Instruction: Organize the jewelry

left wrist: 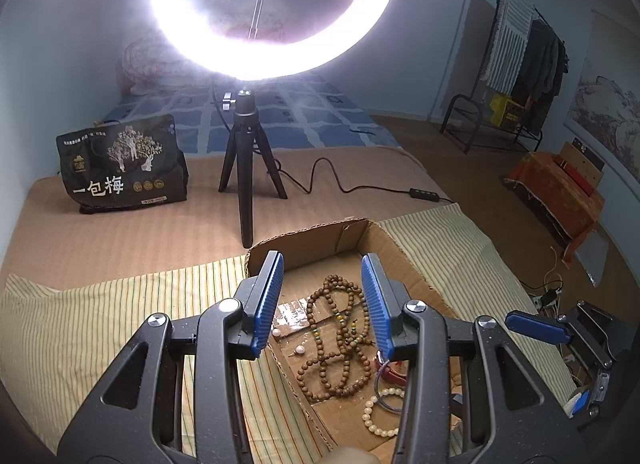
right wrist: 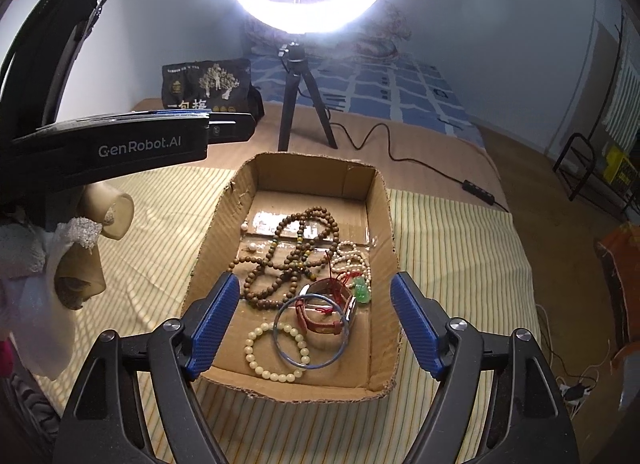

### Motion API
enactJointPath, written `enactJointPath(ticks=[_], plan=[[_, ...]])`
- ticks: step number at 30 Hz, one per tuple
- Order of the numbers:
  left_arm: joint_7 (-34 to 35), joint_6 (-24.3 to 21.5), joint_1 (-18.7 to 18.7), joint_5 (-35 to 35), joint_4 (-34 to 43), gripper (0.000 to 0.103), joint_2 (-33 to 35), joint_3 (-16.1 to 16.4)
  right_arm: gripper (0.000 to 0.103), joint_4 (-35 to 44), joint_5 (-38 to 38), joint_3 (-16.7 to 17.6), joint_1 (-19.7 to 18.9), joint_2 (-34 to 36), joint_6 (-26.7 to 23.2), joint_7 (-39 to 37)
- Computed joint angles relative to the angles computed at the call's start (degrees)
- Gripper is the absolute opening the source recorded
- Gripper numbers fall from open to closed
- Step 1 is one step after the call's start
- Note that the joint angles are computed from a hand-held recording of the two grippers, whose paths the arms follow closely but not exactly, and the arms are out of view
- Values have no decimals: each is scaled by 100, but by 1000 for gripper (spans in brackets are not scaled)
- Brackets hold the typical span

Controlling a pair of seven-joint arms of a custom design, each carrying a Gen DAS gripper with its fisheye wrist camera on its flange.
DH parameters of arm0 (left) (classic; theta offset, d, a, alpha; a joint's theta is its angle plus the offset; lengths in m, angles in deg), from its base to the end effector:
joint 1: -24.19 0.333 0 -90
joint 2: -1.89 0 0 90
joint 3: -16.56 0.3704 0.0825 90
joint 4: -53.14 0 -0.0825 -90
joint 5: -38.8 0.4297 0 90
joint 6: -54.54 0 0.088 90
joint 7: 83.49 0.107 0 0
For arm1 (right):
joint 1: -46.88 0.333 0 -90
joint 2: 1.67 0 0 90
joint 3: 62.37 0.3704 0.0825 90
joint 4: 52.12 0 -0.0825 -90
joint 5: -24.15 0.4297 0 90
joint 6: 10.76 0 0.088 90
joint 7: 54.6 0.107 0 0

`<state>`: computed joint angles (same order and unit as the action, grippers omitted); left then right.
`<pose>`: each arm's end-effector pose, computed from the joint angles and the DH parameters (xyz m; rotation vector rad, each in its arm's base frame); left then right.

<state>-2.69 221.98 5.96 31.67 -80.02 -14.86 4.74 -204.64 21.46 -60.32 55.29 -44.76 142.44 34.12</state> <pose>0.4605 -0.2698 0.5918 -1.5453 2.0411 -1.1091 0.3706 0.0723 0.5781 -1.9721 1.5501 -0.7156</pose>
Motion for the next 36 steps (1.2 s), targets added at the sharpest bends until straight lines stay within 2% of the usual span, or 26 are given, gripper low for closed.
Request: enactJointPath(ticks=[20, 23, 28, 29, 33, 36], plan=[[-125, 21, -101, 150, -708, 42, -1223, 36, 78, -246, -27, 74, -140, -800, -7, 295], [-125, 22, -143, 154, -856, 50, -1450, 77, 78, -295, -69, 133, -181, -906, 28, 353], [-89, -19, -183, 182, -1117, 51, -1852, 122, 78, -385, -186, 248, -283, -1067, 94, 486], [-98, -32, -180, 192, -1168, 53, -1932, 114, 78, -390, -201, 250, -288, -1077, 97, 504], [-169, -23, -210, 183, -1389, 74, -2251, 114, 79, -438, -237, 244, -297, -1155, 127, 568], [-187, -20, -168, 268, -1507, 79, -2439, 60, 79, -477, -280, 269, -329, -1243, 158, 615]])
